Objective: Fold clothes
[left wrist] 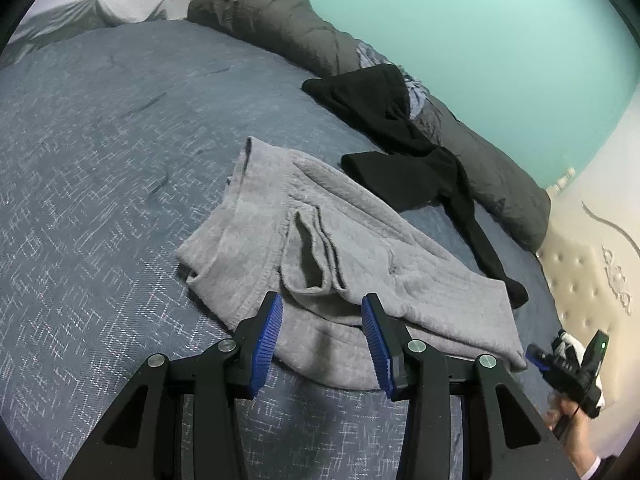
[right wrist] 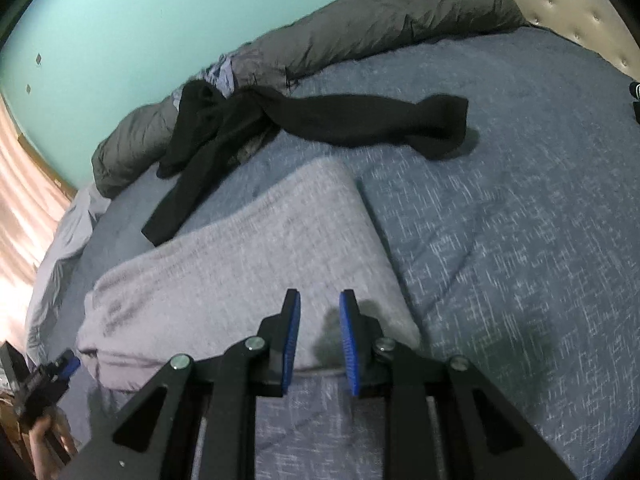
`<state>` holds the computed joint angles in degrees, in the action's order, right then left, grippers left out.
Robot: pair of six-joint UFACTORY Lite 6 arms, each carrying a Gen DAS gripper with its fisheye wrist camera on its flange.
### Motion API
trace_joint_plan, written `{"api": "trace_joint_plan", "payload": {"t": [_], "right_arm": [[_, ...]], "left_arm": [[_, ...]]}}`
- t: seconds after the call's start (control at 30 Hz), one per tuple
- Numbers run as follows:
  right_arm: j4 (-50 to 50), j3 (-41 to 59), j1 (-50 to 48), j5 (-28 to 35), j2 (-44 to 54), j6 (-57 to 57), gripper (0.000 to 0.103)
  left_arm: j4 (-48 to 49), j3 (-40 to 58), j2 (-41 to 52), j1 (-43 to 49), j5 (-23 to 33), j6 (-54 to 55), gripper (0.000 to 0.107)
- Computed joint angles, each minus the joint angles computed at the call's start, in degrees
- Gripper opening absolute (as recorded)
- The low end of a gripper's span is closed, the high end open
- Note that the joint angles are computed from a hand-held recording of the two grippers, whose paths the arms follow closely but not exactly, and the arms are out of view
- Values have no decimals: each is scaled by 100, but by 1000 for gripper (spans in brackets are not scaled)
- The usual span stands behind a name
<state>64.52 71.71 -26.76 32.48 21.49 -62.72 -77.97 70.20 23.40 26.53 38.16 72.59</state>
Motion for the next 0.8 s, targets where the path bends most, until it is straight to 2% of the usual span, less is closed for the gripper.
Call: {"api": "trace_joint_plan", "payload": {"t": [0.1,0.23,0.33,0.5,0.63,0.8], "right_arm": [[-58,-33,-67,-168,156,-76,20],[-246,44,-145,-40,243,39,20],[275,-276,-454,393,-120,-464,20],[493,-939,-877,947,-706,-1043,20],[666,-1348,-1263,1471,-861,-1354,20],[837,-1857,-1663,2010,-1044,-1649,20]], "left_arm": [[22,71,82,49,-52,-37,45],[44,247,229,229,-64,-165,45],[103,305,291,307,-71,-256,49],[204,270,338,409,-81,-348,56],[179,256,422,543,145,-385,61],[13,411,831,690,804,-640,62]]}}
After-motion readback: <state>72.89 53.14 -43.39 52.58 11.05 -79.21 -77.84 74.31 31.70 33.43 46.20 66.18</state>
